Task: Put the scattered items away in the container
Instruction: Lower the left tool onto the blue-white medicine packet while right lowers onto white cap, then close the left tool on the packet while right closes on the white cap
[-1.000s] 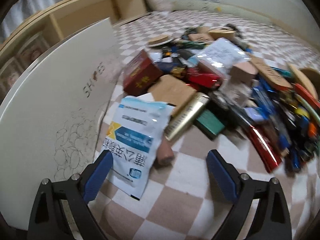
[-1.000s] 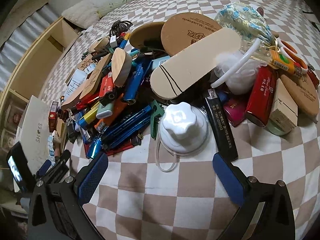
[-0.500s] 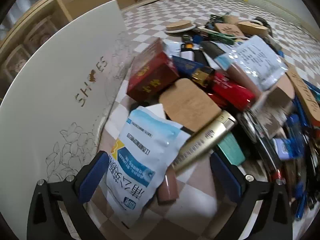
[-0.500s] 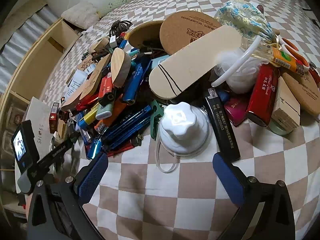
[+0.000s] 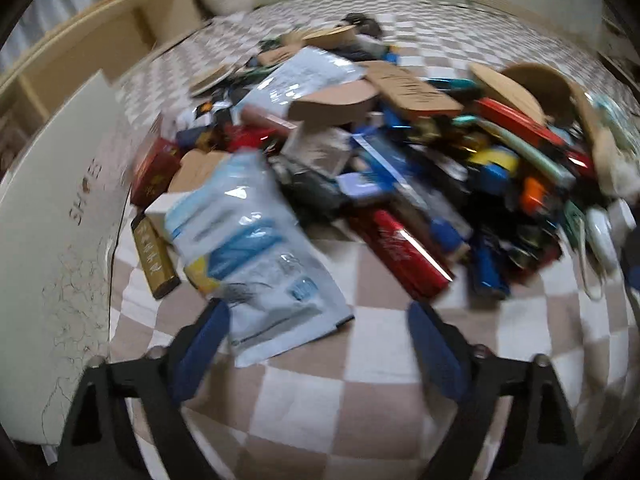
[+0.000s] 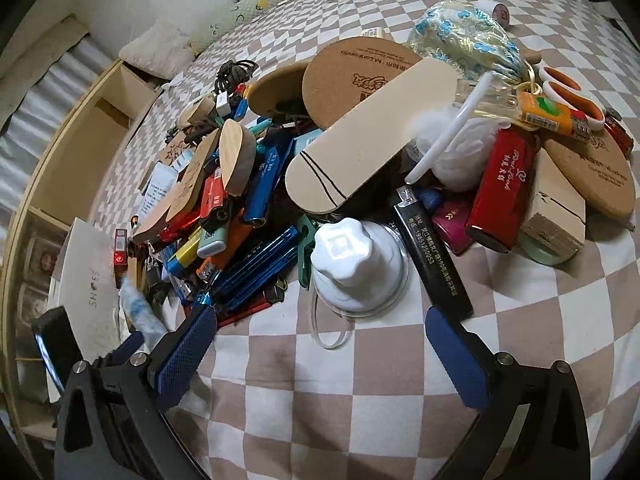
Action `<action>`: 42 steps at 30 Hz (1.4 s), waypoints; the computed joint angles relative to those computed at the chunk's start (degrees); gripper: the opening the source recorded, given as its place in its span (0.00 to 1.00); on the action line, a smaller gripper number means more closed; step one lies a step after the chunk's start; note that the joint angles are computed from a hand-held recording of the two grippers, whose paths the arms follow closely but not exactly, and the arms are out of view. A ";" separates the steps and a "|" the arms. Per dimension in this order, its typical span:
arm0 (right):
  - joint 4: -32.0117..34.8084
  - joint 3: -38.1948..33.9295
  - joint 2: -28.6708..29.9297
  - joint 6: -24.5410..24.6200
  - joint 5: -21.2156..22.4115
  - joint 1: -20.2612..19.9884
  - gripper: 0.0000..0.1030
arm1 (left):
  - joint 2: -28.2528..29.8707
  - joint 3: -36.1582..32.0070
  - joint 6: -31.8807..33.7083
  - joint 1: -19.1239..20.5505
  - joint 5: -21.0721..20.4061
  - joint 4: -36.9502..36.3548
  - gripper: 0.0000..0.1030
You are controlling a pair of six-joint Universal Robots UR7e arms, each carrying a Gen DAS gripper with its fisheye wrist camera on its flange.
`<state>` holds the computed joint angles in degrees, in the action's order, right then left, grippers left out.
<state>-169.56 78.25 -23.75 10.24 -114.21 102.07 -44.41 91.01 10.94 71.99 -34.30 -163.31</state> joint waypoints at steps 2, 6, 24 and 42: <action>-0.58 0.18 -0.10 -0.34 0.47 -0.01 1.00 | -1.10 0.42 -0.64 0.16 -2.54 1.25 0.81; -1.82 0.64 -0.22 -0.57 1.02 0.18 1.00 | -2.90 1.74 -1.43 0.54 -4.96 -0.14 0.84; 1.62 -8.47 5.93 -5.14 -13.25 2.11 0.58 | -3.57 -2.37 -9.05 5.07 -16.46 0.75 0.82; -0.46 -3.40 2.91 -4.36 -4.64 1.26 0.51 | -8.60 4.72 -4.75 6.82 -22.43 -4.63 0.52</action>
<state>-170.03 74.84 -20.83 5.88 -118.84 103.33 -53.01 95.73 6.18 78.81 -56.73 -167.94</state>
